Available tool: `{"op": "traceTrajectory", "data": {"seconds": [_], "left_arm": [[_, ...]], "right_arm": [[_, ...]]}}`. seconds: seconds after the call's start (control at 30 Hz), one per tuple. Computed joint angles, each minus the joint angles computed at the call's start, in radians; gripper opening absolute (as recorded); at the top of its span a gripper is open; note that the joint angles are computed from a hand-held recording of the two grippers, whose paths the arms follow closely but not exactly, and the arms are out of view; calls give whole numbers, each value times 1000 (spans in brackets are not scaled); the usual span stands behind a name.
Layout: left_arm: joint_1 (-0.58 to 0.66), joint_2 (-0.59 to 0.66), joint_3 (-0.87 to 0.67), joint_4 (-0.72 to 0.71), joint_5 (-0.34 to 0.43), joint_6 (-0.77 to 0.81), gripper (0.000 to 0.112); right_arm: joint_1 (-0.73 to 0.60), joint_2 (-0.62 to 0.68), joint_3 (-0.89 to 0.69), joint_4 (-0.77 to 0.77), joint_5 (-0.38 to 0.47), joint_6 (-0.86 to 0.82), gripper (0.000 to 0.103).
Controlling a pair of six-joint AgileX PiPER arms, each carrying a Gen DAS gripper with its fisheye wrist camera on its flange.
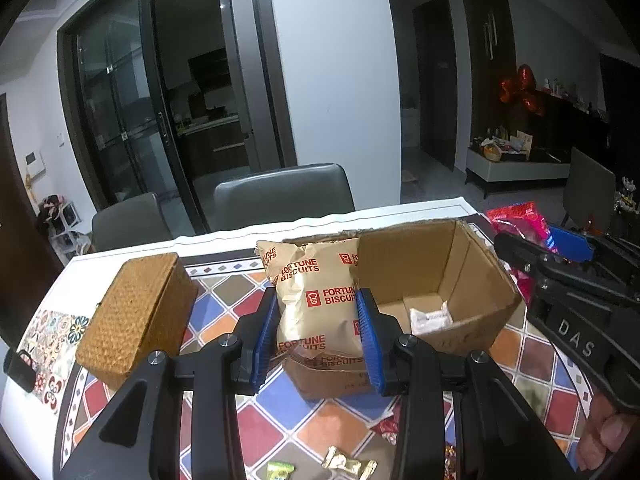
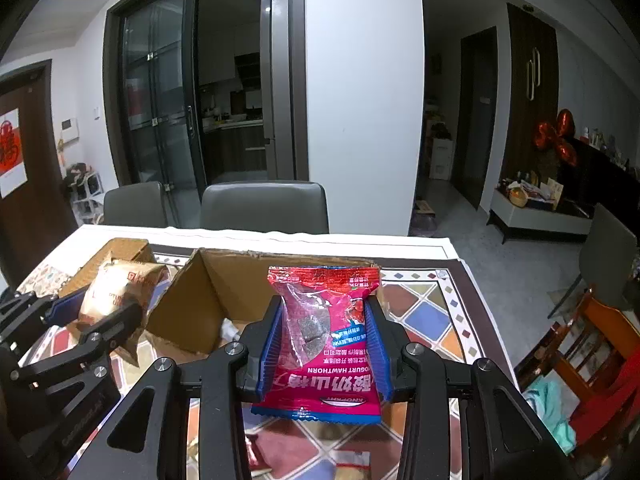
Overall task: Organize snacks
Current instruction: 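Carry the biscuit packet and pink bag over the cardboard box with both grippers, then open both grippers to drop the biscuit packet and pink bag into the box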
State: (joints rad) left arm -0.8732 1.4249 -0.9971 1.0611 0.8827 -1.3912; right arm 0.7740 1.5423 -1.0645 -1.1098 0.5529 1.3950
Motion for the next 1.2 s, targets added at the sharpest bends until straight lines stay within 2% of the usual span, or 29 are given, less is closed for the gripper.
{"op": "traceTrajectory", "data": {"seconds": [0.47, 0.8, 0.97, 1.0, 1.07, 1.13, 1.2], "left_arm": [[130, 83, -64, 2, -135, 61, 38], [171, 117, -68, 5, -184, 64, 39], [177, 122, -64, 16, -190, 56, 44], [177, 121, -63, 18, -189, 55, 50], [173, 117, -56, 32, -173, 41, 58], [172, 110, -51, 34, -167, 38, 64], [170, 102, -44, 39, -160, 28, 69]], "right_arm": [[-66, 90, -84, 51, -53, -74, 40], [-103, 153, -150, 126, -85, -160, 40], [-111, 166, -158, 121, -98, -152, 41], [-116, 166, -159, 134, -104, -164, 42], [-119, 164, -153, 126, -108, -152, 54], [-108, 158, -141, 60, -89, -84, 74], [-102, 150, -131, 24, -80, -45, 80]]}}
